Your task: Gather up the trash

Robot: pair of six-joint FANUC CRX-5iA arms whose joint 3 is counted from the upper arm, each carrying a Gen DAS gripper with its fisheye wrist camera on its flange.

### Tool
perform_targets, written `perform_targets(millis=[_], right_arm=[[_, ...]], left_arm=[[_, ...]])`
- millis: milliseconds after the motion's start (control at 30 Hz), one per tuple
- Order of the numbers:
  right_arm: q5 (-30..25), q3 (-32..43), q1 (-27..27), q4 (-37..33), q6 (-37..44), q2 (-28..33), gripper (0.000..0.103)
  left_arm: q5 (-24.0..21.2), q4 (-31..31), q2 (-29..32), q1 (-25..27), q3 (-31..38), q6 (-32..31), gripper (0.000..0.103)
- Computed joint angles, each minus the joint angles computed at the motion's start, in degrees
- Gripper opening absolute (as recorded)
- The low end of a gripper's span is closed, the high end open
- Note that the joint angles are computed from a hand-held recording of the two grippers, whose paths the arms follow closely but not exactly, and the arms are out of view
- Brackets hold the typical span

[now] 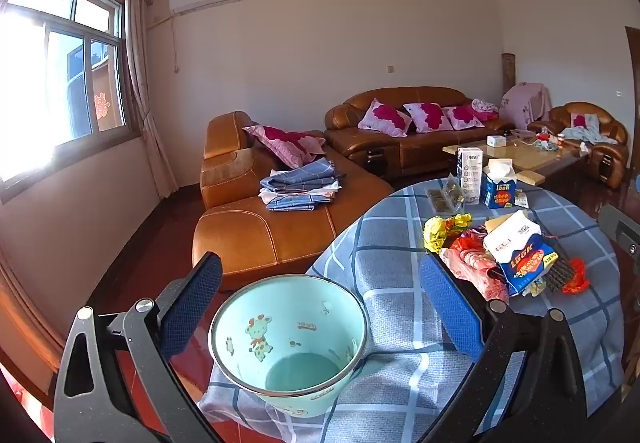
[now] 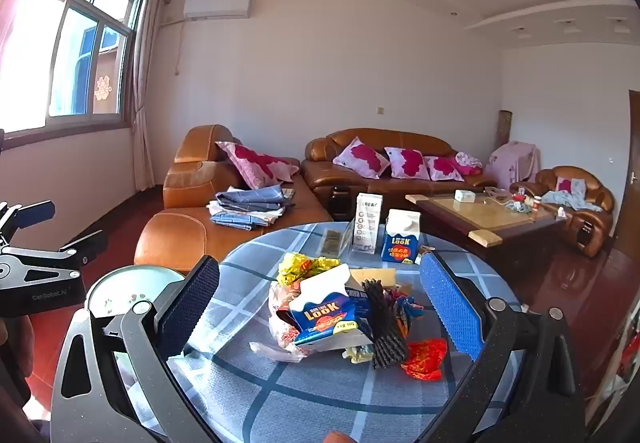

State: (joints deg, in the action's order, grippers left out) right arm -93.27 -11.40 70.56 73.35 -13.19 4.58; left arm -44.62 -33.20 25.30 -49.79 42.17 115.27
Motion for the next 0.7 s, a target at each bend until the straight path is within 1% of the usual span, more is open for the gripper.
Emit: perform_targets(millis=[267,467,500,633,700], right_arm=[[-0.22,0.24,0.16,0.32,-0.26,-0.07,0.098],[-0.27,0.05,0.25,0.48,-0.64,-0.1,0.098],[-0.29,0.1,0.26,0.47,-0.58,-0.09,0.098],[-0.41,0.44,0.24,0.16,-0.4,-0.07,0.098],[0.0,-0.54,0.24,0.04,-1.09,-0.59,0.098]], left_arm=[[-0.09,-0.47,0.16,-0.08,0.19,0.63,0.097],[-0.59,-0.2,1.67,0.03,1.88,0.34,0.097],[-0.19,-0.8,0.62,-0.21,0.89,0.75,0.097],[-0.31,-1.21,0.78,-0.33,1.08,1.06,0.097],[-0.32,-1.41,0.92,-0.35,1.06,1.22,0.097]])
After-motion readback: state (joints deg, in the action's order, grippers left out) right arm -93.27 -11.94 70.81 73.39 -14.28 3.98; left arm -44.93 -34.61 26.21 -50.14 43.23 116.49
